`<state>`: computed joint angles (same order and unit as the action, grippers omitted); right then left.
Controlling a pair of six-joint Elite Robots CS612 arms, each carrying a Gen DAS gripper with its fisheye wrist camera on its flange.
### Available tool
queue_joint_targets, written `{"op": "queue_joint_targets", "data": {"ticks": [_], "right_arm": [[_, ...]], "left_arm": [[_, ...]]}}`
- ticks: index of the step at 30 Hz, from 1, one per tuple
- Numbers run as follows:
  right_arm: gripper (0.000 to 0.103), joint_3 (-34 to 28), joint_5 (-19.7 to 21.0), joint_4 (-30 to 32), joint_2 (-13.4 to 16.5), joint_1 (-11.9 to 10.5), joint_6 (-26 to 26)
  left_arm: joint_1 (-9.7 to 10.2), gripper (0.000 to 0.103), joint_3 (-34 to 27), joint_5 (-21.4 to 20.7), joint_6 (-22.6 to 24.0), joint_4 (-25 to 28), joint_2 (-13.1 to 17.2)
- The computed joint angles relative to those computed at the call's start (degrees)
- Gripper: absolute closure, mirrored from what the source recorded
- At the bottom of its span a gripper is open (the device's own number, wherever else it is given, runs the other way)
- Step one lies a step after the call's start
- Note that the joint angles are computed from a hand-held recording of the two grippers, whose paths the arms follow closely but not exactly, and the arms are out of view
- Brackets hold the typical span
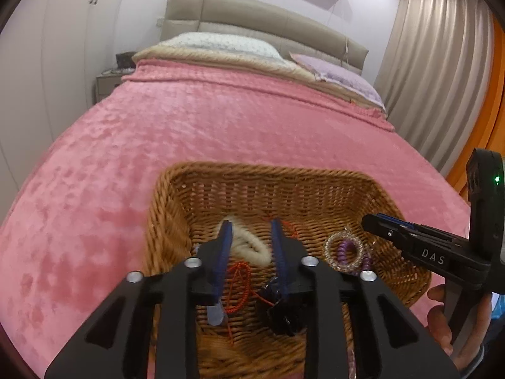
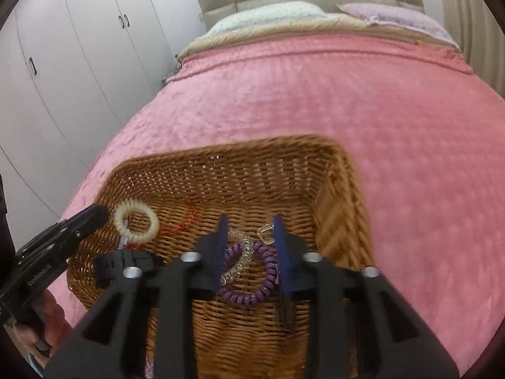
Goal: Organize jewelry
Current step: 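Drop cream coil from left tool into basket while right tool drops the charm there, then grasp silver hair clip with left tool while right tool grasps small silver charm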
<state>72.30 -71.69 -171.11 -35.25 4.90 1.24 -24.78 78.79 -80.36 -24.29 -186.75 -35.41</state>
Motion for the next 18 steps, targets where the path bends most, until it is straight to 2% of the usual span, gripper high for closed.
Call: {"op": "queue_joint_targets", "data": {"ticks": [1, 3, 4, 9, 14, 18], "right_arm": [[0.075, 0.56, 0.4, -0.67, -0.38, -0.06, -0.14], [0.075, 1.79, 1.02, -1.85, -1.17, -0.19, -0.12], [0.075, 3.05, 1.19, -3.08, -1.89, -0.22, -0.15], [0.075, 10.69, 1.73, -9.74, -5.93, -0.47, -2.2], [0.075, 18.01, 2.66, -13.58, -9.38, -0.58, -4.84], [0.075, 23.23, 2.66, -15.83, -11.1, -0.51, -6.34]], "left_arm": [[-0.06, 0.074, 0.59, -0.16, -0.02, -0.93, -0.33], [-0.28, 0.062, 2.44, -0.46, -0.04, -3.76, -1.36], [-0.52, 0.06, 3.39, -0.09, -0.01, -5.02, -1.9], [-2.33, 0.058, 10.17, 0.17, 2.04, -12.51, -5.37], [-4.12, 0.058, 16.22, -1.03, 2.78, -16.93, -7.73], [-5.2, 0.058, 19.55, -1.98, 2.69, -18.08, -8.22]]}}
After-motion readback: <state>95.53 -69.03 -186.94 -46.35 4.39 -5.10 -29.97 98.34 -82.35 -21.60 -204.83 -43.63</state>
